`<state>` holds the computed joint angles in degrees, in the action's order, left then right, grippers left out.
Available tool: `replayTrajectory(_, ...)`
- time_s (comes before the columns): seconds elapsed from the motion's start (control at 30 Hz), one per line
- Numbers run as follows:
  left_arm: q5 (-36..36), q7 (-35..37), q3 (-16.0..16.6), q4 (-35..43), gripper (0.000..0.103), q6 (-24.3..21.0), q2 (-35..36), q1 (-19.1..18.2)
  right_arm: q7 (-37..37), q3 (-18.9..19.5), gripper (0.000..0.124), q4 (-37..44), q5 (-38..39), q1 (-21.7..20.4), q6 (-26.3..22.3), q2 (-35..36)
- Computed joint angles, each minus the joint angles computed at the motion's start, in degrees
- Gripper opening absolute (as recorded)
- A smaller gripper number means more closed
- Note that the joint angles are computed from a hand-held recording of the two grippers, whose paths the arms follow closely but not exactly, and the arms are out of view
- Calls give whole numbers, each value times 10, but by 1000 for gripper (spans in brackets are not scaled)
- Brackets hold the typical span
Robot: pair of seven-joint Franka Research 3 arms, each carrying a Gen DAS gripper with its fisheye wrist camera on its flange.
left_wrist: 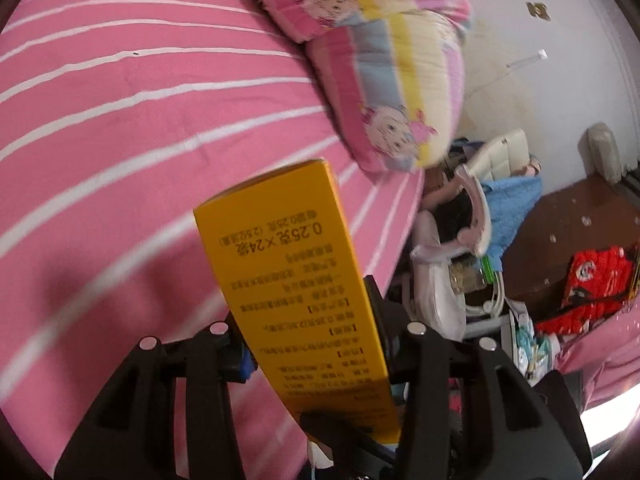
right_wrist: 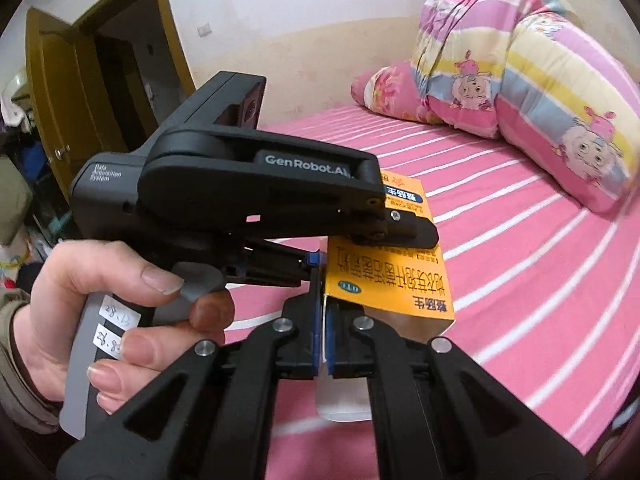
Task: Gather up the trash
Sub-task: 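Carry the orange box to the wastebasket and release it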
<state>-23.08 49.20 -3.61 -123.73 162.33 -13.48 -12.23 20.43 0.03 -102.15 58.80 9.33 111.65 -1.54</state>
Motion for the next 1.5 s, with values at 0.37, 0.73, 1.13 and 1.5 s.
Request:
replayTrajectory(0.37,99,-143,-78,45,42,-20,-15,-42,28,-75,2,-78,-76,-41,-71,-163)
replayTrajectory(0.73,146,-179,-145,225,42,-42,162,-114,28,-164,2,-90,-153,-131,-138,-202)
replayTrajectory(1.13,153,-149,-199,446,42,-127,406,-171,9,-201,3,-75,-205,-252,-190,-113)
replayTrajectory(1.5,149,-108,-197,617,43,-224,565,-204,57,-169,4,-67,-226,-298,-155,-26)
